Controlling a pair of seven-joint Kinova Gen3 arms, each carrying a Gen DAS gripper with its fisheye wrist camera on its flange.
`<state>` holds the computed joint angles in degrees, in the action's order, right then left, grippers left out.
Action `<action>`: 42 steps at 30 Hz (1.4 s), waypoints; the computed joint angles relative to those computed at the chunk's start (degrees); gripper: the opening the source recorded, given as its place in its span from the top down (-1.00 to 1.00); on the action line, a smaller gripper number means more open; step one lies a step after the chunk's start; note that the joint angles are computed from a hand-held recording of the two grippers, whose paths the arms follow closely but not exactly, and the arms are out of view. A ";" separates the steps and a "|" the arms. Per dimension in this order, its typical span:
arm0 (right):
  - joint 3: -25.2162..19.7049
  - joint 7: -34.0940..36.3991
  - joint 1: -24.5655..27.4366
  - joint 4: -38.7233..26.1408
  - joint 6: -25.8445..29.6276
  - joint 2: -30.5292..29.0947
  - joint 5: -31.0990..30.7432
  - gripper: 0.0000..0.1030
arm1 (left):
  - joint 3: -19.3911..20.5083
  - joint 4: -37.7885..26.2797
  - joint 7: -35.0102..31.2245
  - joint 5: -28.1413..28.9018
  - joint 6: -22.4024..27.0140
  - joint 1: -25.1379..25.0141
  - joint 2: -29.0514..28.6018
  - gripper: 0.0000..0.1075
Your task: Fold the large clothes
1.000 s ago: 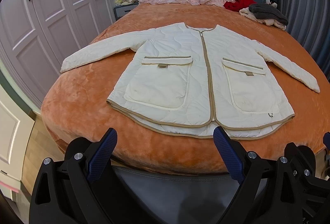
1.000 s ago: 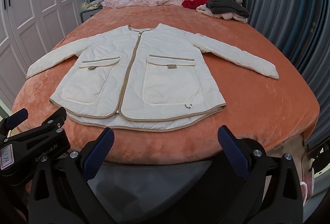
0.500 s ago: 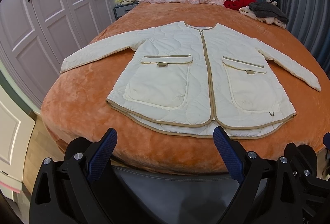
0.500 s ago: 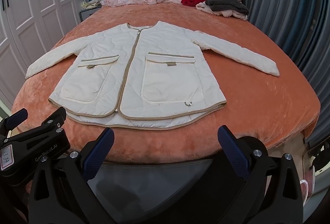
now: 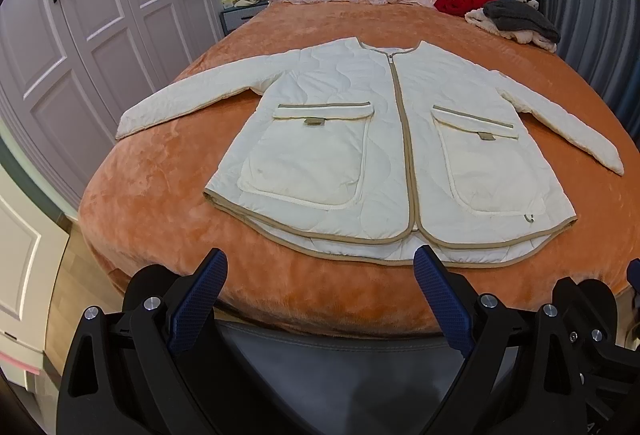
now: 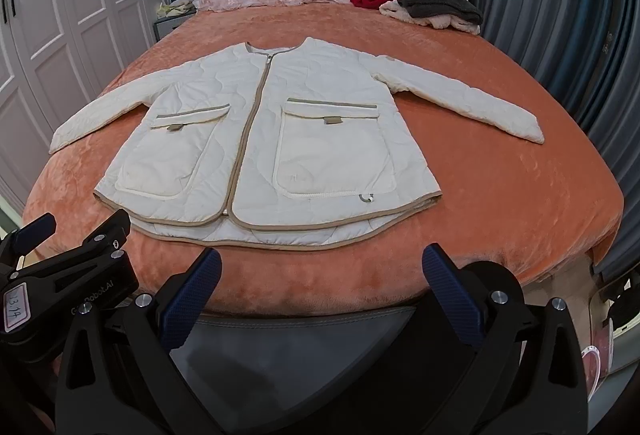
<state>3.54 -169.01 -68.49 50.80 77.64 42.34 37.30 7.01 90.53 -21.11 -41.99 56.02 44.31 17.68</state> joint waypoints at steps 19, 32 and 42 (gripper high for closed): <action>-0.62 -1.76 4.14 7.72 -7.39 -3.13 -1.92 -0.90 | -1.03 -2.78 -3.96 3.88 -0.87 -1.90 3.19 -0.70; 4.47 -20.14 22.42 32.07 -28.07 -11.87 5.17 -0.90 | -6.46 -9.97 -6.21 7.51 -3.21 -5.02 10.59 -0.70; 9.80 -29.42 39.58 38.08 -46.48 -8.18 3.35 -0.90 | -8.95 -26.11 -15.66 9.62 5.28 -6.49 21.29 -0.70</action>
